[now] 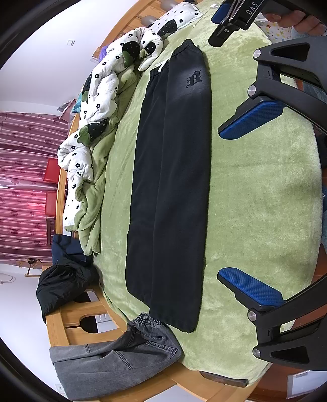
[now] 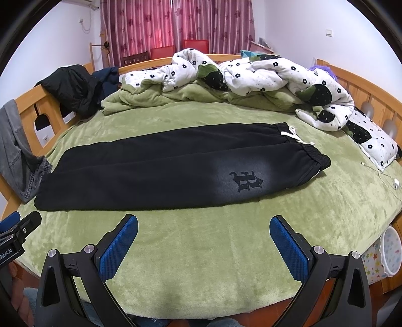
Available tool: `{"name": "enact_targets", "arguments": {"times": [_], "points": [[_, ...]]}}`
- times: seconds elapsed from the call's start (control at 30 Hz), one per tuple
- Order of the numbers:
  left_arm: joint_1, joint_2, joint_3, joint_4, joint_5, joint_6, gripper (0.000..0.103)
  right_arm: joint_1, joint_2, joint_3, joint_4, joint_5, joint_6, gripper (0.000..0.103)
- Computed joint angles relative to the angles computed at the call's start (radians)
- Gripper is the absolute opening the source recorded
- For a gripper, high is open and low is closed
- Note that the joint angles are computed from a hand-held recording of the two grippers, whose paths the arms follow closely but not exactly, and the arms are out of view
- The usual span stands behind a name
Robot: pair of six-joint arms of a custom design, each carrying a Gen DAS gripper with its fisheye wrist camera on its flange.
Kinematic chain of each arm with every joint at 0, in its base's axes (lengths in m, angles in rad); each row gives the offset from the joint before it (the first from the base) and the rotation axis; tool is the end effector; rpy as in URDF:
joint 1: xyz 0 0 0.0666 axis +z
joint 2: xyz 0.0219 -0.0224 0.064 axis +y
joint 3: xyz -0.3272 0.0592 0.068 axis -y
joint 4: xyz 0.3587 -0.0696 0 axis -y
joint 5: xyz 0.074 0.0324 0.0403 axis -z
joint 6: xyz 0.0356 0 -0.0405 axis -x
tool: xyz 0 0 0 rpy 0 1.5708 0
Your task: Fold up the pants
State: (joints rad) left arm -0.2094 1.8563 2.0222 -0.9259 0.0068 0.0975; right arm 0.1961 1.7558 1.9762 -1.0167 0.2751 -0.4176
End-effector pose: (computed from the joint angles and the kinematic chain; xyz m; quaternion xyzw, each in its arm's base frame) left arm 0.5989 -0.1279 0.4090 0.0527 0.9174 -0.0634 0.3893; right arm 0.5655 0.1021 0.4406 0.1528 0.9059 -0.0080 0.3950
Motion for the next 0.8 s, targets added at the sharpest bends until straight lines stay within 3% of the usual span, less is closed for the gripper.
{"name": "enact_targets", "arguments": {"times": [0.8], "points": [[-0.001, -0.001, -0.001, 0.002, -0.006, 0.002, 0.103, -0.009, -0.015, -0.014, 0.006, -0.003, -0.003, 0.103]]}}
